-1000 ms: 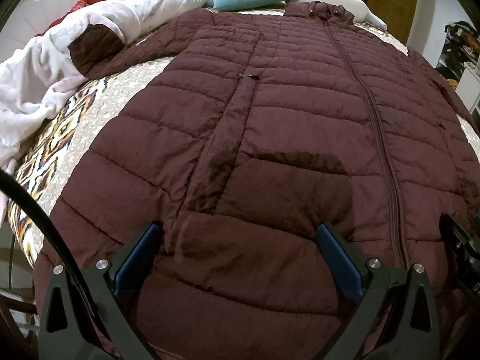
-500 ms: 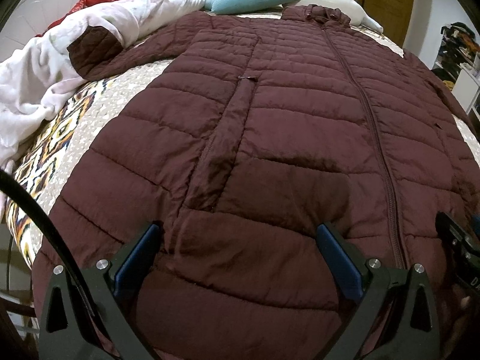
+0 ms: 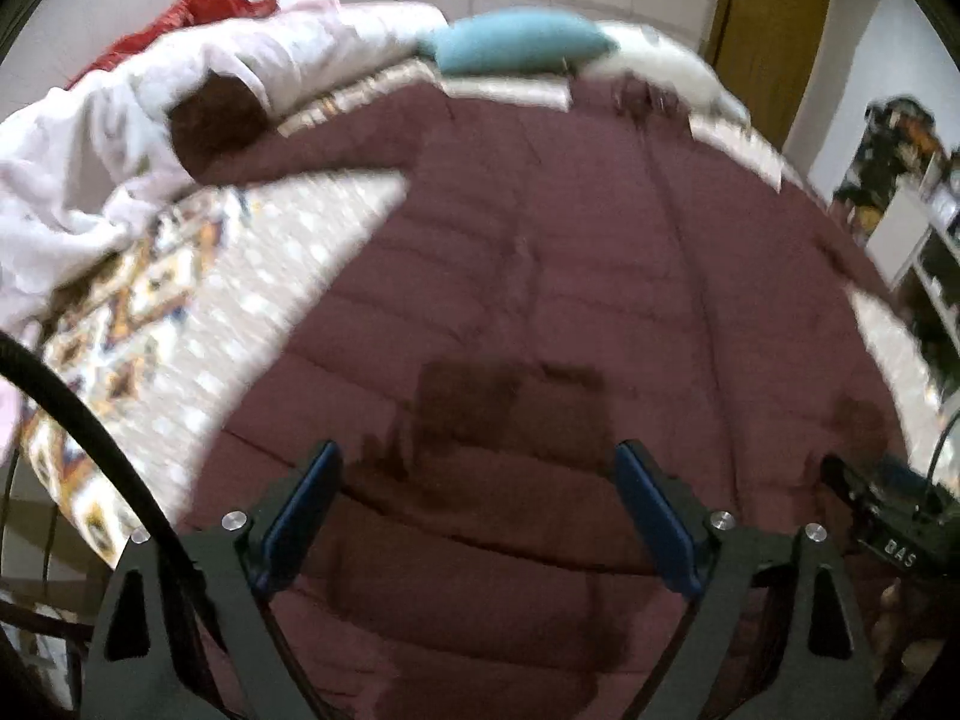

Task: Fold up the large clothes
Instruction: 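Reach the left gripper to the sleeve cuff beside the pink blanket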

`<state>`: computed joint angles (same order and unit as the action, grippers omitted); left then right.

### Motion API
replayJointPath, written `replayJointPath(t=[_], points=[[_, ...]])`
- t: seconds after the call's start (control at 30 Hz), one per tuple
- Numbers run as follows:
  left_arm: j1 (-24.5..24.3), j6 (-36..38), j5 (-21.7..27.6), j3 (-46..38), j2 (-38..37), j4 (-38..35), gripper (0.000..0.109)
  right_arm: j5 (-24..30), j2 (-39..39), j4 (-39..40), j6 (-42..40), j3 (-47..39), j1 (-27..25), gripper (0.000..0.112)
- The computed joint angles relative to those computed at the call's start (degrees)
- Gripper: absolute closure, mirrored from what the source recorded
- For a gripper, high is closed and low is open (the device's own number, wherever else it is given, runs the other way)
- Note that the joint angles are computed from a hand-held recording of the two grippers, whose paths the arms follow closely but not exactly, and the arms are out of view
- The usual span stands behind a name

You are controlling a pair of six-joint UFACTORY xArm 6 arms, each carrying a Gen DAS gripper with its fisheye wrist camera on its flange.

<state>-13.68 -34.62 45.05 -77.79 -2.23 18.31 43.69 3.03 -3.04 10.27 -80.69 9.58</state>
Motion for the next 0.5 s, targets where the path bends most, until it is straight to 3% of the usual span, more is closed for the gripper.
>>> replayJointPath(t=[0.13,0.23,0.37,0.5], points=[[4.4,1.0,1.9,-4.5,-0.4,6.7,0.017,0.2,-1.7,6.3,-3.9,-2.8,-0.5,0.012],[8.2,3.3,6.2,-12.8,4.1,10.8,0.017,0.6,-1.1,7.4,-6.2,-7.1,-0.2,0.012],[13.0,5.2,8.0,-22.0,10.5,13.4,0.017,5.0,3.6,8.9,-8.4,-16.3,0.2,0.012],[17.1,5.8,6.2,-28.4,15.2,13.4,0.017,10.9,11.7,7.9,-7.3,-28.7,1.0,0.012]])
